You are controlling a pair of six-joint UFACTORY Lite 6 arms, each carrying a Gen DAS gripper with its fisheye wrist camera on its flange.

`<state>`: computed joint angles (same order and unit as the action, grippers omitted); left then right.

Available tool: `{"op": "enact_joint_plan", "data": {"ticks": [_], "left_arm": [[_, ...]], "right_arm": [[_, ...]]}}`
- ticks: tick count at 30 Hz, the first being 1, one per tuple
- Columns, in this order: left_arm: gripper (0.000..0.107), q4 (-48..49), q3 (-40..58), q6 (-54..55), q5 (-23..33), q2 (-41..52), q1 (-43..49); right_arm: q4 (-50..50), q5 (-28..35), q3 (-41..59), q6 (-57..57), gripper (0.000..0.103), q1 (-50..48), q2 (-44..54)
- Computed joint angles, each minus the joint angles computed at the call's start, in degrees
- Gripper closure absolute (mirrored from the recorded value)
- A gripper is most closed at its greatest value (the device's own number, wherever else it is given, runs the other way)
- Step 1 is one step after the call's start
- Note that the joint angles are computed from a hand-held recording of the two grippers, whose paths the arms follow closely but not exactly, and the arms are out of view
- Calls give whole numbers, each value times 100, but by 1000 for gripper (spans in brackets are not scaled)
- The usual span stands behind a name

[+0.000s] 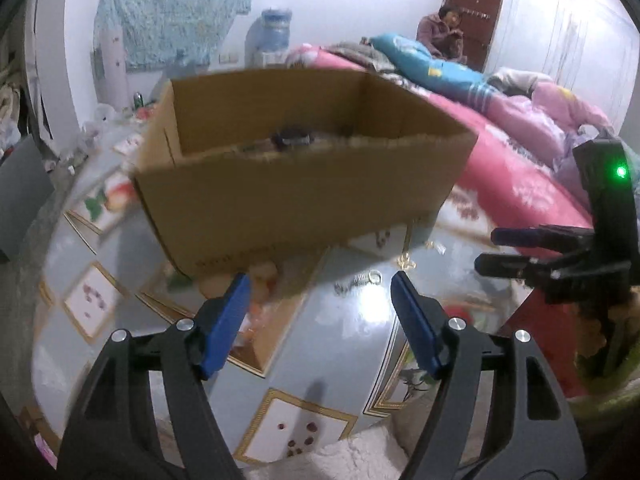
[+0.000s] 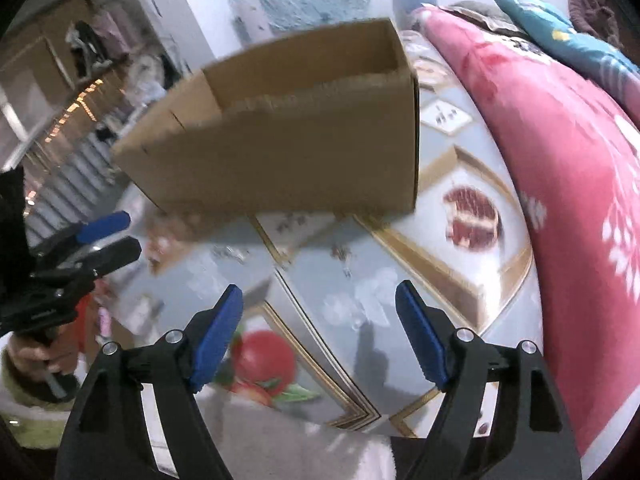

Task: Organize jewelry
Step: 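Withdraw the left tool from the box toward the remaining silver pieces, then close the left gripper on a small silver clasp piece and lift it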

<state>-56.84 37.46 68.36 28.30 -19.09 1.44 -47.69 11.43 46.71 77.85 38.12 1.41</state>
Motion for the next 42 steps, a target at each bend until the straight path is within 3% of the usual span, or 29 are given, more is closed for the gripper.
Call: {"op": "enact_joint_plan", "data": {"ticks": [5,9,15,21,25,27,33,38,42], "left_arm": [[60,-238,-61,586,-1037,559,-715],[69,-401,95,926,-1172,1036,-977],[85,-310,272,935,-1269,1469,-1204],[91,-844,360,1619,-1329,1671,-1272],[105,-1034,355,1899,-1320,1679,-1304],[106,-983,353,1820,-1348,1663,-1331],[106,-997,421,1621,-779,1545,-928],[107,-966,561,1425,1,1310,-372],[106,-969,615,1298,318,1172,-119]], "right_arm": [[-1655,180,217,1661,26,434,485],[-2182,290,410,2053,33,650,682],[-3166,-221,418,3134,44,477,896],[-4115,-410,421,4117,45,420,1002],[-4547,-418,503,4541,45,430,1103],[-4887,-439,478,4874,45,415,1096],[-6054,-520,332,6026,45,332,995],[-6311,-502,232,6255,45,319,909],[-6173,-399,165,6137,46,393,840]]}}
